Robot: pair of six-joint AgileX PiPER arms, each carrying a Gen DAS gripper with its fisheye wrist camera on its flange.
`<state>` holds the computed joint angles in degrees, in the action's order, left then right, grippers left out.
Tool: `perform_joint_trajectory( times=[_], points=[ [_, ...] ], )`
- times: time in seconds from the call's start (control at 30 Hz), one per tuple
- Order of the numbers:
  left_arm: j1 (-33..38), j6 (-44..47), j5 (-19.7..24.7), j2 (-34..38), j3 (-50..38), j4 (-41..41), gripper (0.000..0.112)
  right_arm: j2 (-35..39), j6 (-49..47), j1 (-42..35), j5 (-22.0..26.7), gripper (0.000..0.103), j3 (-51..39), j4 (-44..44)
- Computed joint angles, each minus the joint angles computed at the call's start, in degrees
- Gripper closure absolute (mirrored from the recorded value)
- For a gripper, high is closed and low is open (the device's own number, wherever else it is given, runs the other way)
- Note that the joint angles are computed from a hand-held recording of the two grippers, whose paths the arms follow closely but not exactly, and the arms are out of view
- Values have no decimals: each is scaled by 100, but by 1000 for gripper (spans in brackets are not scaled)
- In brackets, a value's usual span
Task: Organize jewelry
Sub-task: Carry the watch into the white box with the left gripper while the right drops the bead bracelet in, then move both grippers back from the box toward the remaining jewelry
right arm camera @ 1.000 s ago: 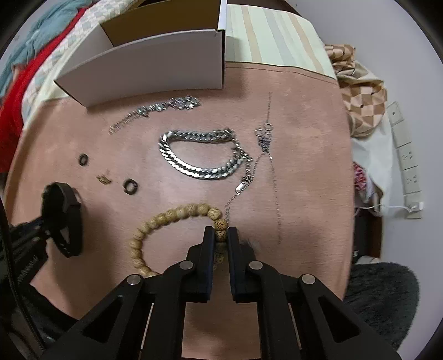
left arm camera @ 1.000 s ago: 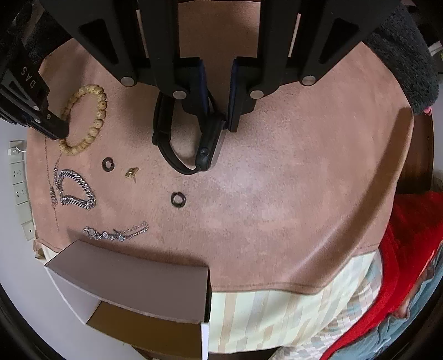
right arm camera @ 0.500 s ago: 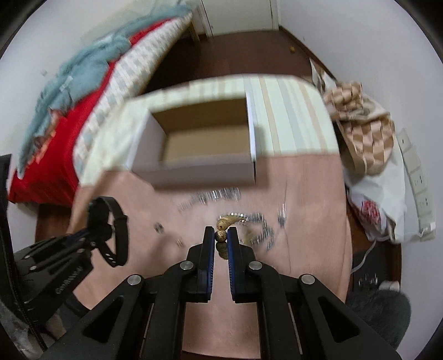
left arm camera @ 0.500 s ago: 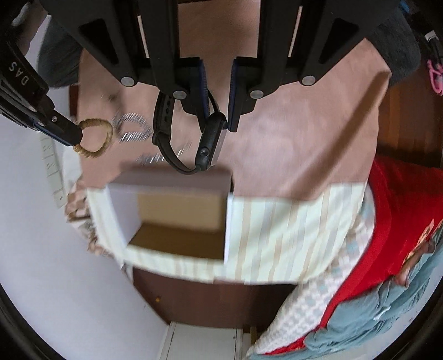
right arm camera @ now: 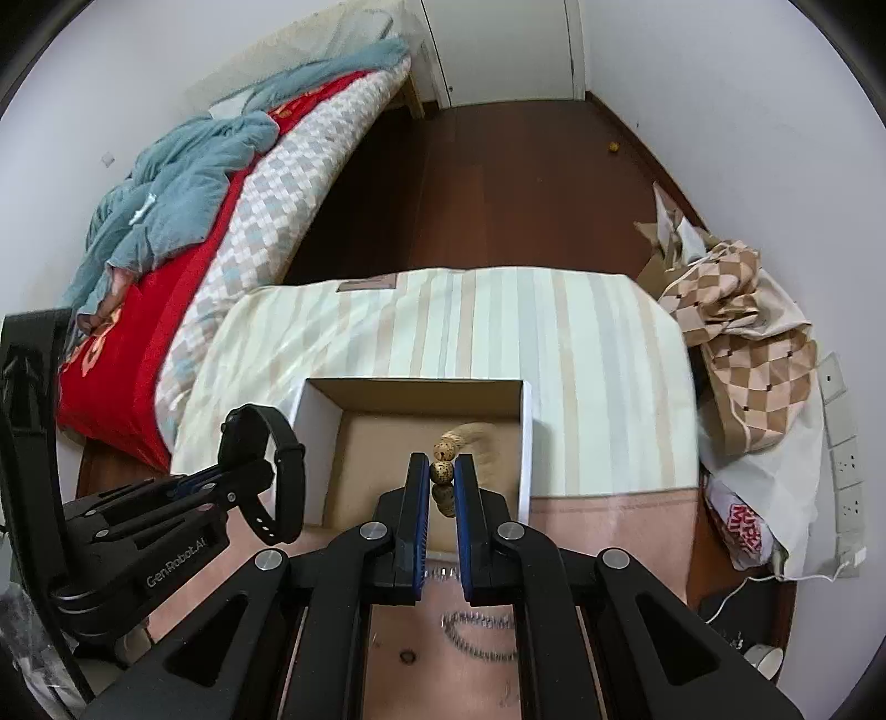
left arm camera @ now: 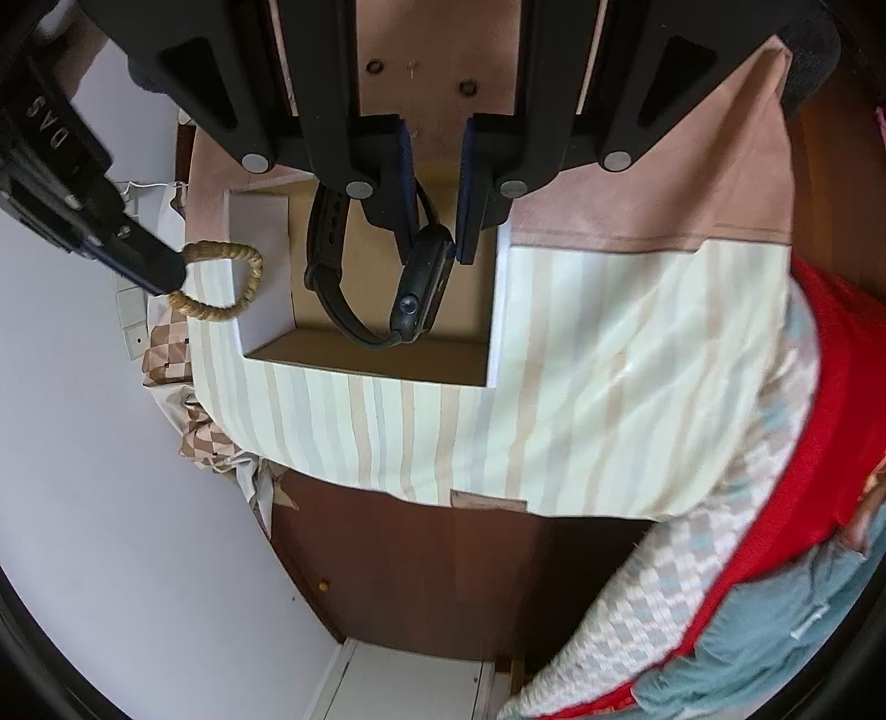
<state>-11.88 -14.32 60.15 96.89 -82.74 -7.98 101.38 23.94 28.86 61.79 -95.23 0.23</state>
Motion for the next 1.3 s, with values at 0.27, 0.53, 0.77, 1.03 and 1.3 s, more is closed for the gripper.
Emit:
perform_joint_trajectory(
  times=[0.27, 0.53, 0.77, 1.03, 1.3],
  points=[
    [246, 255, 339, 983, -794, -541, 96, 941, -718, -399, -71, 94, -500, 782],
    [191, 117, 330, 900, -1014, -282, 30, 1245, -878, -627, 168, 67, -632, 1133],
    [-193, -585, -2, 293, -557, 1094, 10, 733, -262, -294, 177, 19, -221, 84],
    [-466, -1425, -353, -359, 516, 2262, 10, 420, 347, 135, 71, 5, 441, -719],
    [-613, -1796, -241, -1024, 988, 2585, 10, 62, 800, 482, 31, 4, 747, -1101]
  ],
)
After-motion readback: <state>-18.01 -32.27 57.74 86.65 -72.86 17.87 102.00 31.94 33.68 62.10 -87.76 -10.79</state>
